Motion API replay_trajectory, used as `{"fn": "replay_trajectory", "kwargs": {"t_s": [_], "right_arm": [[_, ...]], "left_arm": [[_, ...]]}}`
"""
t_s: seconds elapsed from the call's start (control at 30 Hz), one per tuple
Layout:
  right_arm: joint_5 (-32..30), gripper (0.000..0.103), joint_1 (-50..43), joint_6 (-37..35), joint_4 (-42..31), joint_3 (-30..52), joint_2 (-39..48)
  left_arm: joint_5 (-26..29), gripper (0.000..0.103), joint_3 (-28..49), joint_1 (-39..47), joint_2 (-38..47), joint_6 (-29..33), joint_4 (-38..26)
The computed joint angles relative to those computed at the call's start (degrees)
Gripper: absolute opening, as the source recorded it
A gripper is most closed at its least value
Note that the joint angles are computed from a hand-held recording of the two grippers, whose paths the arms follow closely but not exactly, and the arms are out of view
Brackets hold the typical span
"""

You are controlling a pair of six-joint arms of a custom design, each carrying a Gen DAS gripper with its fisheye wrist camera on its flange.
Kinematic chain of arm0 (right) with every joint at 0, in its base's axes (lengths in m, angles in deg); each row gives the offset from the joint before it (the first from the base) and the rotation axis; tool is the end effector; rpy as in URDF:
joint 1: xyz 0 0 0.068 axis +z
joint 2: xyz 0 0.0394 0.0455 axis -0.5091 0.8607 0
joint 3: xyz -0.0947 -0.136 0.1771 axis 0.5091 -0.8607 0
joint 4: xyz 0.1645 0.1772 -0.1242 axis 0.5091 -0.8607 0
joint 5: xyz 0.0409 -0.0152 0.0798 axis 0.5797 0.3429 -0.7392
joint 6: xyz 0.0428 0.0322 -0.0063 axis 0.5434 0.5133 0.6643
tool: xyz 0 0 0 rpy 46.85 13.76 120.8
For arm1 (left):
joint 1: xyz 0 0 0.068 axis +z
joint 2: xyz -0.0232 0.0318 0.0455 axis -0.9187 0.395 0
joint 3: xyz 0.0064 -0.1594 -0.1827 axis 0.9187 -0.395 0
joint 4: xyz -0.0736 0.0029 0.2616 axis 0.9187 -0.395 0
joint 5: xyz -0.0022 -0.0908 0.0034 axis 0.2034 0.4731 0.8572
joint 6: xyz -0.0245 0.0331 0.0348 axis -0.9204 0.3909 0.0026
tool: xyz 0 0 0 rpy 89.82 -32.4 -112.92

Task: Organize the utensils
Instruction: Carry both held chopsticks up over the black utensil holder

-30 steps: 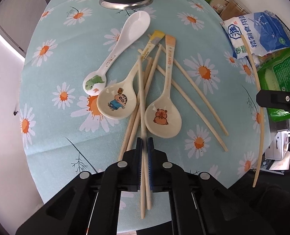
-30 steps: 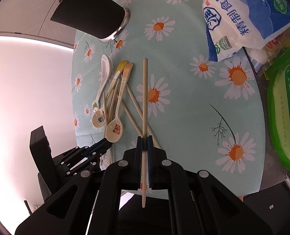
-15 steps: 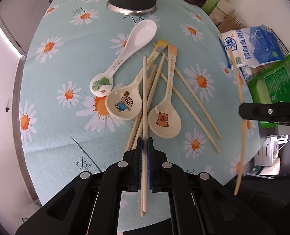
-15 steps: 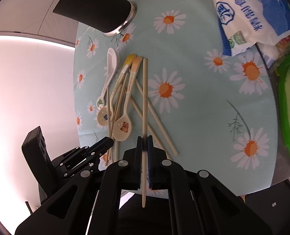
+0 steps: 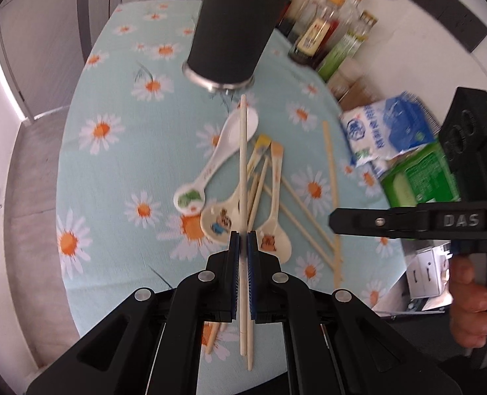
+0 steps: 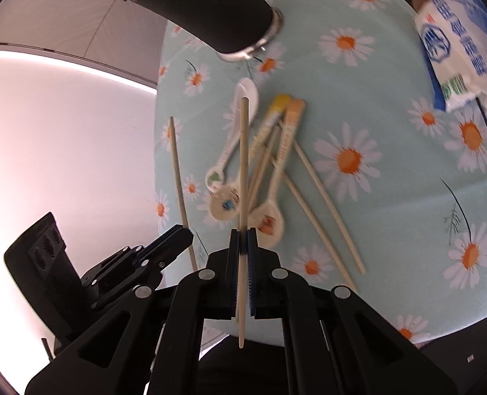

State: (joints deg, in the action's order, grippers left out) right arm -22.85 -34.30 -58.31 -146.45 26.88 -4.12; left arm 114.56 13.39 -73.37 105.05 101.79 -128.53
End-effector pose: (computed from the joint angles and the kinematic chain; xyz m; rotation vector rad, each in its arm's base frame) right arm 0.1508 0.0093 0.1926 0.5003 2.7723 0.8718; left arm 0.1746 -0.0354 0.2181 0.5693 2.6770 -0.5757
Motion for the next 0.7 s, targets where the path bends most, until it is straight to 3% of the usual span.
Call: {"fn": "replay_trajectory", "kwargs": {"t_s": [0.2, 0.33, 0.43, 0.7], "right_arm": [[5.85, 0.006, 6.33, 9.35, 6.41, 0.17, -4.13], [11.63, 0.006, 11.68, 12.93, 11.59, 0.33, -5.88], [19.26, 0.006, 17.69, 12.65, 16.35, 1.03, -4.62], [21.34, 0.006, 16.14, 7.43, 23.78, 3.9, -1.08]], "left_arm": [[4.26, 0.004, 2.27, 1.85, 2.59, 2.56, 3.46], [11.24, 0.004, 4.11, 5.13, 4.97, 4.4, 5.33], [15.08, 0.004, 5.04, 6.87, 6.01, 4.72, 7.45], [19.96, 0.004, 9.24, 7.93, 7.96, 2.82, 12.91]]}}
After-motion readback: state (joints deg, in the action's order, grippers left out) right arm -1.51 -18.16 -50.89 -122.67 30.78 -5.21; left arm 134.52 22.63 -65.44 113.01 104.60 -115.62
